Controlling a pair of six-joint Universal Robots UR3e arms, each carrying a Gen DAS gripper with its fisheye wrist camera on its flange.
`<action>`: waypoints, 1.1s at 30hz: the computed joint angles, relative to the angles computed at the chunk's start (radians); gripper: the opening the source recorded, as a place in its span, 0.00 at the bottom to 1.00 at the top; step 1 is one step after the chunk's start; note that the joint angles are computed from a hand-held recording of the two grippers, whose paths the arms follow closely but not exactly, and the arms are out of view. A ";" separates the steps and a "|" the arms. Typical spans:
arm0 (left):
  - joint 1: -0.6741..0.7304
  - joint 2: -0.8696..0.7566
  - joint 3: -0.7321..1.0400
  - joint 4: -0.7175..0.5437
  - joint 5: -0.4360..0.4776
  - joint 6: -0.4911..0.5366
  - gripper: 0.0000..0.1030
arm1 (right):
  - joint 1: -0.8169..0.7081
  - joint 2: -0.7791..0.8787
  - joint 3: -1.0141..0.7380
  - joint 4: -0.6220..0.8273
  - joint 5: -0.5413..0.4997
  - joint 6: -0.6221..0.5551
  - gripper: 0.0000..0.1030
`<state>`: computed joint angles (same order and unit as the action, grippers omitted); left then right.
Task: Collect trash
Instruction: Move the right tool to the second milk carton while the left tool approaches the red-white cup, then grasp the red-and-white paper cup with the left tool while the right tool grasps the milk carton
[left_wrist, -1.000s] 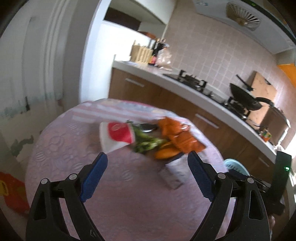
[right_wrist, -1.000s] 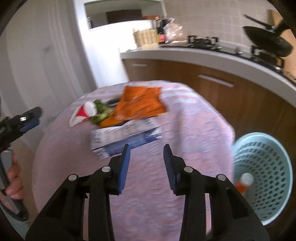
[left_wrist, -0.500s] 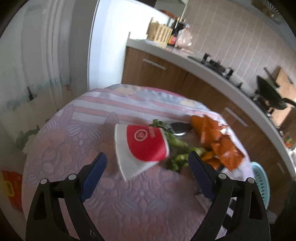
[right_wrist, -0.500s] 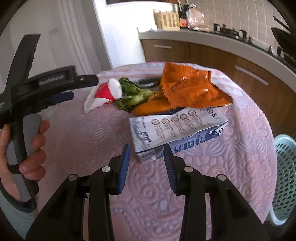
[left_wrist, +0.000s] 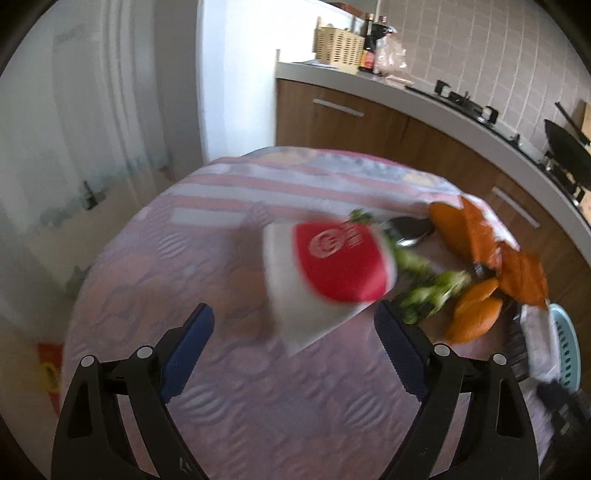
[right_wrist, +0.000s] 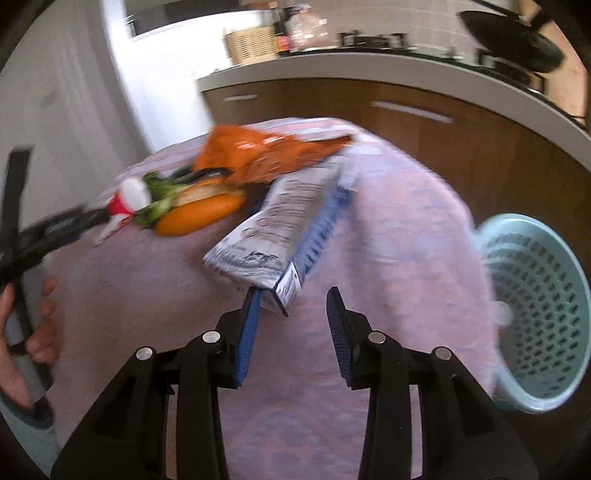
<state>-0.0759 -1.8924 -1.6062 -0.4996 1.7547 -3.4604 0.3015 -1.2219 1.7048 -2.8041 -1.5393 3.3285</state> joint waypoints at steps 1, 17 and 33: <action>0.006 0.028 -0.042 0.003 0.015 0.000 0.83 | -0.016 -0.015 0.022 -0.009 -0.014 0.012 0.33; -0.031 -0.060 0.161 -0.057 -0.009 -0.016 0.84 | 0.006 -0.007 -0.006 -0.080 -0.041 0.039 0.62; 0.031 0.111 -0.142 -0.013 0.101 -0.036 0.75 | -0.014 0.029 0.034 -0.178 0.017 0.021 0.63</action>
<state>-0.0450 -1.7814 -1.7482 -0.5127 1.8555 -3.4964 0.2878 -1.1928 1.7391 -2.9819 -1.5222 3.3497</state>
